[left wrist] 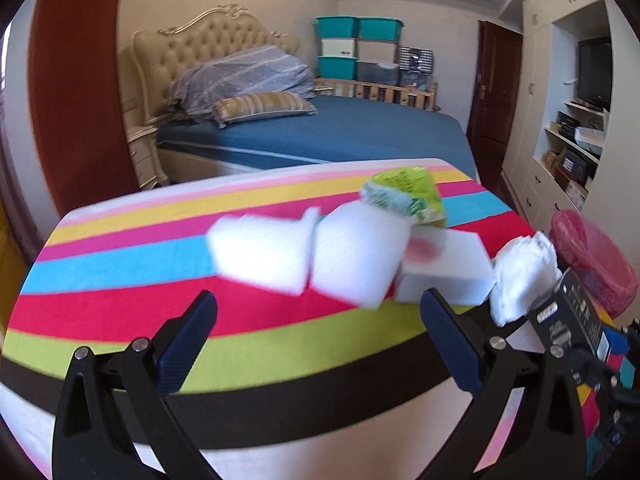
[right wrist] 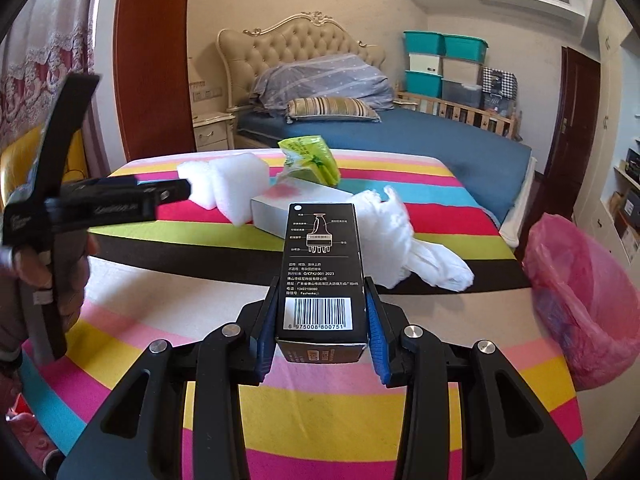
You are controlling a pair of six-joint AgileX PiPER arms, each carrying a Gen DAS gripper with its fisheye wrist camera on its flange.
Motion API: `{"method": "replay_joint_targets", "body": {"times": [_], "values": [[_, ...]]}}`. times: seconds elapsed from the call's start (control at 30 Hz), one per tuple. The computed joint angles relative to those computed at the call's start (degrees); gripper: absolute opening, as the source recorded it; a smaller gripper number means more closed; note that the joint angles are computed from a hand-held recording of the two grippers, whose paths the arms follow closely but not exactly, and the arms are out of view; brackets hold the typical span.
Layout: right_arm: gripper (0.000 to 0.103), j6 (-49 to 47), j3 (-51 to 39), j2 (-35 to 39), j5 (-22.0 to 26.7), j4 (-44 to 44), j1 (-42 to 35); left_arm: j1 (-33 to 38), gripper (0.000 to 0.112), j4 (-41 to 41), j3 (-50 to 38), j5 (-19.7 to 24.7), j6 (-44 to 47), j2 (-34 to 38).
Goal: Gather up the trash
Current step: 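Grasp the black barcode box with the right tool while the left tool grasps a white foam block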
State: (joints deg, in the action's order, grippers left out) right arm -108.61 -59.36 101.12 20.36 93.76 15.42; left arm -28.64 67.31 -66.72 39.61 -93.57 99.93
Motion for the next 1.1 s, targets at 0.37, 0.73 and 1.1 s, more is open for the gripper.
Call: {"method": "replay_joint_targets", "body": {"times": [0.37, 0.73, 1.1], "values": [[0.037, -0.2, 0.2, 1.4, 3.0, 1.0, -2.7, 4.7, 0.075, -12.5, -21.2, -0.2, 24.3, 14.9], [0.037, -3.0, 2.5, 0.2, 4.1, 3.1, -3.3, -4.3, 0.064, 8.9, -0.6, -2.7, -4.4, 3.3], [0.037, -8.0, 6.6, -1.2, 5.7, 5.8, -4.0, -16.1, 0.064, 13.0, 13.0, 3.7, -18.0, -5.3]]}}
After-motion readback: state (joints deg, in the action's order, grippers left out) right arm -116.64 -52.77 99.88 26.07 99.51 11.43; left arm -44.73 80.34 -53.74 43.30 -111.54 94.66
